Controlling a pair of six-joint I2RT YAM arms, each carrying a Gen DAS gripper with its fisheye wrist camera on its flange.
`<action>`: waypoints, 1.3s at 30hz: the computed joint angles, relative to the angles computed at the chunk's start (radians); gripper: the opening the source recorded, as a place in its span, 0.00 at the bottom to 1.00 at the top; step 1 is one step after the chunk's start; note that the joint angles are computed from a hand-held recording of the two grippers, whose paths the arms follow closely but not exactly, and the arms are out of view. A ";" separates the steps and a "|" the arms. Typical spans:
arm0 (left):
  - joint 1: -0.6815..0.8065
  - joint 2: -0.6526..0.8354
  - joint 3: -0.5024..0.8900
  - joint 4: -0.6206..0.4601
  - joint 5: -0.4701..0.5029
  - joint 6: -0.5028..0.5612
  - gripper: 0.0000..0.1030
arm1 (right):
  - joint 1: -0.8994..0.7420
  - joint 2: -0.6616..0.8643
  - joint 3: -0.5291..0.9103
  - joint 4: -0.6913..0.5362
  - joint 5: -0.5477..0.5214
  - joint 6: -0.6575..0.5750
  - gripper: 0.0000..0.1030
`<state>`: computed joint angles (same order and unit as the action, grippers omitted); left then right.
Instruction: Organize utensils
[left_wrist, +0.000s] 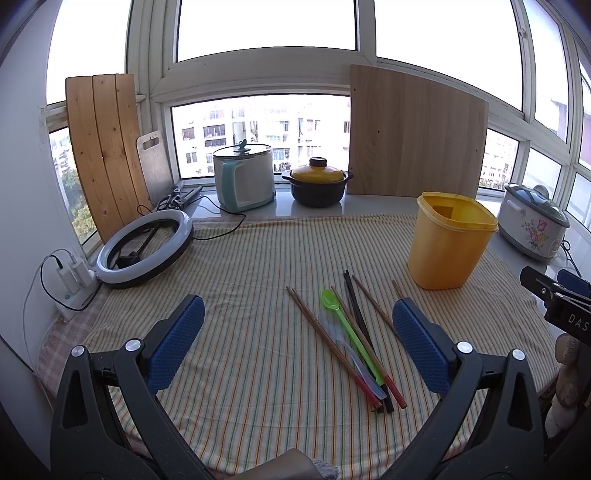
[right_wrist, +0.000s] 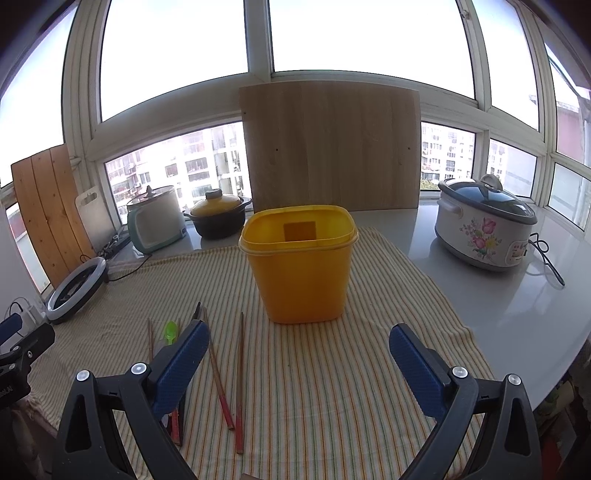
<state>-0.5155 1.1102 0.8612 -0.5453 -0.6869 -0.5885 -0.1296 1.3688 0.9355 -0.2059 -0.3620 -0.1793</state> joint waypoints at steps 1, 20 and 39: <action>0.003 0.002 0.002 0.002 0.002 0.002 1.00 | 0.000 -0.001 0.000 -0.001 0.000 -0.001 0.97; 0.039 -0.036 -0.049 0.025 0.031 0.017 1.00 | 0.027 -0.002 -0.008 0.004 0.026 -0.008 0.97; 0.054 -0.049 -0.080 0.043 0.044 0.022 1.00 | 0.034 0.001 -0.012 0.000 0.038 -0.013 0.97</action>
